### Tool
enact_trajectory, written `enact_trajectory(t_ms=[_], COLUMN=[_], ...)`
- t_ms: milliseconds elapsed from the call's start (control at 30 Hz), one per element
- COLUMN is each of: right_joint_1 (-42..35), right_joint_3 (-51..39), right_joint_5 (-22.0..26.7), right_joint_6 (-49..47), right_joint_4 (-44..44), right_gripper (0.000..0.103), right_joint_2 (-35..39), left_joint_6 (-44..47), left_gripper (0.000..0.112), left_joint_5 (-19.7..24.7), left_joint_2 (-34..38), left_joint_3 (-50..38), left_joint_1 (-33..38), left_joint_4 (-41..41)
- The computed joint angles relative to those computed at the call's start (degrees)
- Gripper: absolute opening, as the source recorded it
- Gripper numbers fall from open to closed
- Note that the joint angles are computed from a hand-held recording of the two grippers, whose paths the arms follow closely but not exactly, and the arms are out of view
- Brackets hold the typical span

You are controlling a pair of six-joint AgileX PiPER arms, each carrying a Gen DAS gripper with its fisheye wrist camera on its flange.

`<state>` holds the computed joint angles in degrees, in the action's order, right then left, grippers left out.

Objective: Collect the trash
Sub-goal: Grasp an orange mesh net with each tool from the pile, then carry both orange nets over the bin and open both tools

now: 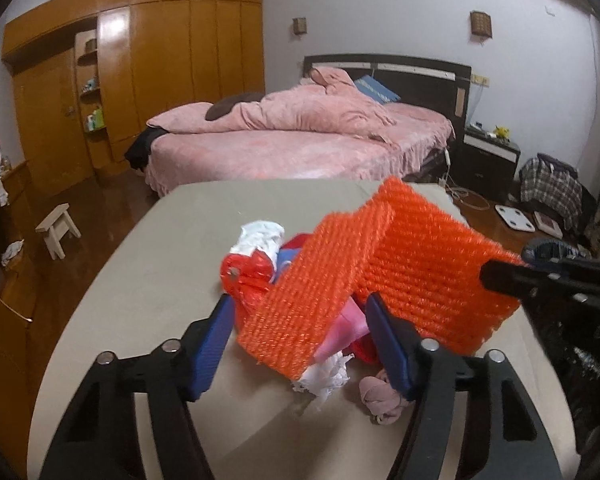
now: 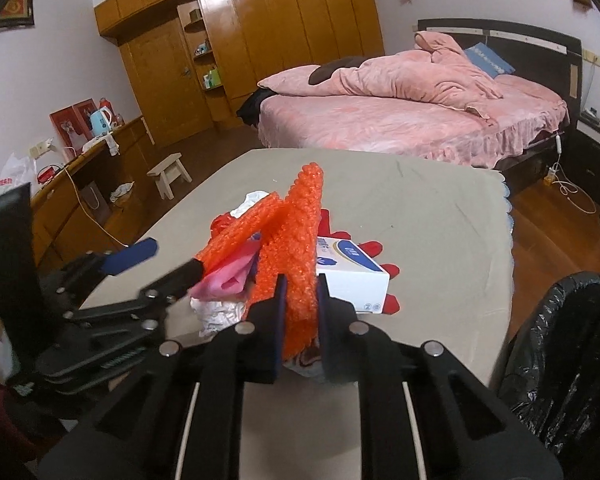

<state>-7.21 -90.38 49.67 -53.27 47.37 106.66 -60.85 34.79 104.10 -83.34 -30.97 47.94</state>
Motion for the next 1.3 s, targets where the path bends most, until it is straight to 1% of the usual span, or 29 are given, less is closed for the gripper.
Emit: enact_trajectory(t_ms=[67, 133, 167, 200, 233, 267, 333, 367, 567, 667, 767, 967, 1133, 1300], right_joint_1=[-0.27, -0.12, -0.06, -0.19, -0.2, -0.23, -0.33, -0.4, -1.03, -1.61, -2.6, -6.87, -12.87, -19.03], right_joint_3=[-0.53, -0.41, -0.31, -0.67, -0.64, -0.66, -0.82, -0.92, -2.8, -3.27, -2.69, -2.3, -2.89, 0.25], right_joint_5=[0.35, 0.22, 0.23, 0.43, 0.56, 0.81, 1.27, 1.56, 4.69, 6.21, 7.1, 9.93, 11.91, 10.1], right_joint_6=[0.04, -0.01, -0.06, -0.23, -0.29, -0.35, -0.63, -0.76, -1.11, -1.52, -2.76, -3.67, -3.53, -7.9], right_joint_4=[-0.18, -0.23, -0.23, -0.22, -0.23, -0.12, 0.26, 0.49, 2.02, 3.04, 4.86, 7.51, 8.59, 8.44], right_gripper=[0.013, 0.013, 0.013, 0.013, 0.013, 0.013, 0.013, 0.013, 0.013, 0.013, 0.013, 0.013, 0.013, 0.013], right_joint_2=[0.63, 0.66, 0.55, 0.85, 0.75, 0.61, 0.46, 0.37, -0.57, -1.61, -3.32, -6.21, -7.24, -9.77], left_joint_6=[1.3, 2.96, 3.8, 4.56, 4.67, 4.48, 4.18, 2.99, 1.74, 3.52, 5.84, 4.42, 6.91, 12.09], left_gripper=[0.056, 0.044, 0.04, 0.031, 0.025, 0.023, 0.014, 0.012, 0.012, 0.012, 0.012, 0.012, 0.012, 0.012], left_joint_5=[0.33, 0.89, 0.58, 0.56, 0.46, 0.15, -0.48, -0.46, -0.39, 2.18, 4.86, 5.99, 6.21, 6.58], left_joint_2=[1.4, 2.6, 2.82, 3.15, 3.16, 2.79, 1.85, 0.99, -3.27, -4.67, -4.51, -5.84, -3.68, 1.38], left_joint_3=[-1.17, -2.25, -2.35, -2.64, -2.65, -2.34, -1.78, -1.23, -0.31, -1.67, -4.41, -5.75, -10.6, -18.23], left_joint_1=[-0.06, 0.17, 0.47, 0.72, 0.92, 1.09, 1.41, 1.18, 1.64, 1.24, 0.49, -3.18, -6.56, -9.53], left_joint_4=[-0.86, -2.26, -3.24, -4.39, -5.03, -5.41, -5.45, -4.28, -4.64, -6.74, -8.72, -6.59, -8.31, -12.17])
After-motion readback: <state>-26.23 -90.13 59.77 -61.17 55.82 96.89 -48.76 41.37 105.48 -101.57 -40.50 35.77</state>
